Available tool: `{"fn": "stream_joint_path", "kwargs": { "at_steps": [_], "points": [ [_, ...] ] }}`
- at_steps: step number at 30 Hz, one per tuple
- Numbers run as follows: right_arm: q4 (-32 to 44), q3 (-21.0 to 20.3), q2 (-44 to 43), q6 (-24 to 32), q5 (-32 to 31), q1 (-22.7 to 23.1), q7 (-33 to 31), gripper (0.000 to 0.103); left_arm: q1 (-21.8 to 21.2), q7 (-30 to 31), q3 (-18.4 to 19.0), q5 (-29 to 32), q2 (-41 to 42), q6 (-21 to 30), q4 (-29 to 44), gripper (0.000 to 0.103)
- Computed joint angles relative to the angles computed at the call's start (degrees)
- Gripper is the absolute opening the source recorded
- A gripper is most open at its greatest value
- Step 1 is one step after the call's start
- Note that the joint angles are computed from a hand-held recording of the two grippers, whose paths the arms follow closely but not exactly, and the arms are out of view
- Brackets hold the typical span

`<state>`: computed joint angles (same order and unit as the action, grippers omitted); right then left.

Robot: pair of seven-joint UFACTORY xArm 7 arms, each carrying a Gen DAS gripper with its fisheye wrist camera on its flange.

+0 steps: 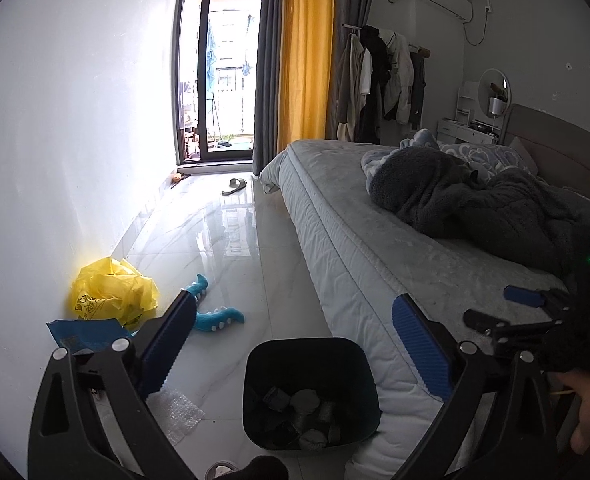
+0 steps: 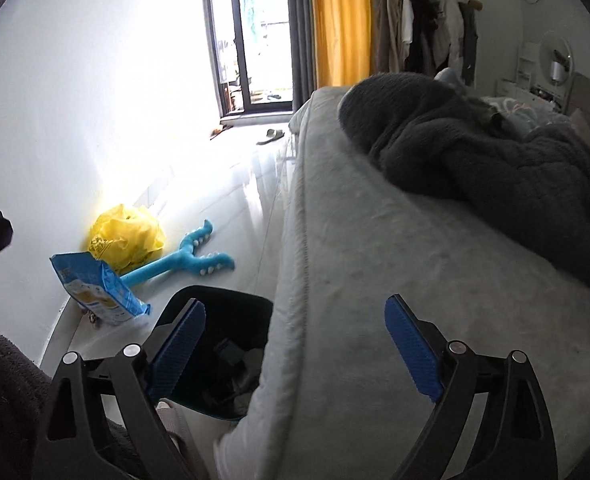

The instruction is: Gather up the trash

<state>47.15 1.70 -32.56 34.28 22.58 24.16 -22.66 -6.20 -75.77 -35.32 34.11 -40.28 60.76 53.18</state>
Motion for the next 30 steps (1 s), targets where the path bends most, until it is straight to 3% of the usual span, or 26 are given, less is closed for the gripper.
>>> {"fn": "stream_joint_path", "kwargs": {
  "at_steps": [4,10,17,25,30],
  "points": [
    [-1.3,-2.8,-6.5,0.5,-1.8,-2.9,-0.9,0.100,-0.5,-0.8,-1.4,-0.1,1.0,0.5,0.7,0.100],
    [-5.0,-7.5,-15.5,1.2,-4.4,-7.2,-3.4,0.100,0.4,-4.2,-4.4,1.8,2.8,0.4,3.3,0.100],
    [-8.3,-11.5,-23.3,4.4,-4.7,-11.1,-3.7,0.100,-0.1,-3.9,-7.5,5.2,5.9,0.7,5.2,0.100],
    [-9.5,-14.7,-25.9,4.7,-1.7,-8.4,-7.5,0.100,-3.4,-6.1,-7.3,7.6,11.3,2.1,5.8,0.100],
    [-9.1,-16.1,-26.0,5.9,0.7,-6.9,-9.2,0.100,-6.9,-7.6,-5.2,9.8,12.4,3.0,5.6,0.100]
  ]
}}
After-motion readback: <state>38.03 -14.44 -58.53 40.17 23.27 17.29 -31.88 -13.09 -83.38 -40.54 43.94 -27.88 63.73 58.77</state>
